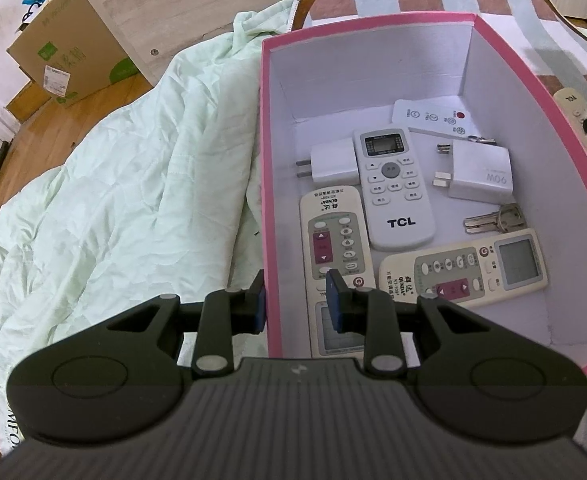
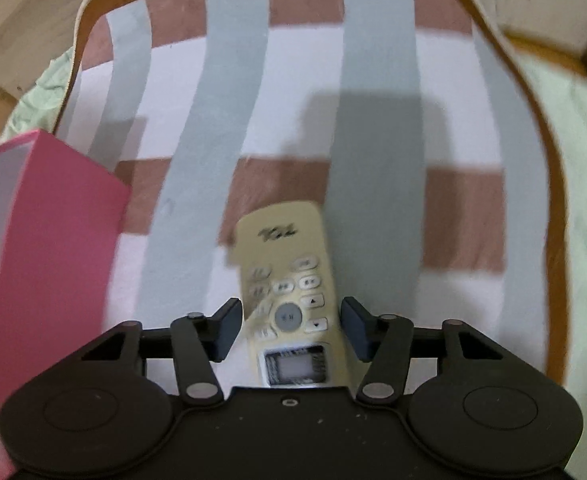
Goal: Organize rigid objects
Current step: 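Grasp the beige TCL remote on the blanket with the right gripper, then lower the beige TCL remote into the pink box and release it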
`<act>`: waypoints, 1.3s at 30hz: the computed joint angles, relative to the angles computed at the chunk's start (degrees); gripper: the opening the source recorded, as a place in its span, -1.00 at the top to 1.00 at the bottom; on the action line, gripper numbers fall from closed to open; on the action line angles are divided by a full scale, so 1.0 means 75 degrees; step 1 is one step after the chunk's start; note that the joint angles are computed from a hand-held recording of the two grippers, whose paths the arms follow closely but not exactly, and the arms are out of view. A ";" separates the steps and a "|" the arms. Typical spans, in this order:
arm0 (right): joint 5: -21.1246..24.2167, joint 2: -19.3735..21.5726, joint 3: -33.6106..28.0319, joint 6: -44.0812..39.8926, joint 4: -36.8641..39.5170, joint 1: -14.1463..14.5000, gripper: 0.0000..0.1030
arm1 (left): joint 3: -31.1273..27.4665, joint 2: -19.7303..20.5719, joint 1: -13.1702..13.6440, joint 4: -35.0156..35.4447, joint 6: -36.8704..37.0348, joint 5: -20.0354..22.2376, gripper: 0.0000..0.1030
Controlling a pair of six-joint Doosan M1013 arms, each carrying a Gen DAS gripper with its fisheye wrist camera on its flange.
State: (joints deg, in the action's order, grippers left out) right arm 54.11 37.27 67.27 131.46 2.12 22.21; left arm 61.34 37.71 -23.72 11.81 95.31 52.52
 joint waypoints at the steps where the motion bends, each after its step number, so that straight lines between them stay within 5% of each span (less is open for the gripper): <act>1: 0.0004 -0.0003 0.0005 -0.0011 0.0086 0.0024 -0.17 | -0.0008 0.0002 0.0003 -0.0007 0.0007 0.0007 0.48; 7: 0.0442 0.0252 -0.0395 -0.0119 -0.0783 0.0293 -0.22 | -0.0018 0.0003 0.0012 -0.0063 0.0002 0.0021 0.48; 14: 0.0273 0.0399 -0.0459 0.0729 -0.2368 0.0597 -0.23 | -0.0074 0.0019 0.0063 -0.0323 0.0133 0.0062 0.48; 20: -0.1311 -0.0166 0.0209 0.1980 -0.3223 0.0862 -0.20 | -0.0073 -0.0002 0.0128 -0.0625 0.0277 0.0070 0.48; 26: -0.2964 -0.0566 0.0709 0.5680 -0.6969 0.1504 -0.19 | -0.0014 -0.0073 0.0146 -0.0725 0.0343 -0.0035 0.48; 27: -0.2879 -0.0544 0.0620 0.5894 -0.7376 0.1608 -0.19 | -0.0005 -0.0073 0.0146 -0.0705 0.0327 -0.0053 0.48; 32: -0.3401 -0.0597 0.0426 0.5362 -0.7685 0.1771 -0.18 | 0.0027 -0.0095 0.0201 -0.0953 0.0451 -0.0109 0.48; 36: -0.3520 -0.0499 0.0041 0.2820 -0.5756 0.1823 -0.18 | -0.0043 -0.0070 0.0266 -0.1253 0.0542 -0.0013 0.48; 39: -0.2902 -0.0282 -0.0415 0.0820 -0.4034 0.1857 -0.18 | -0.0087 -0.0053 0.0310 -0.1443 0.0619 0.0054 0.48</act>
State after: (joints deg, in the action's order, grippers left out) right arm 32.34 35.16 64.16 137.61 -28.14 36.14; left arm 60.69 37.31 -21.40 0.99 99.95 52.92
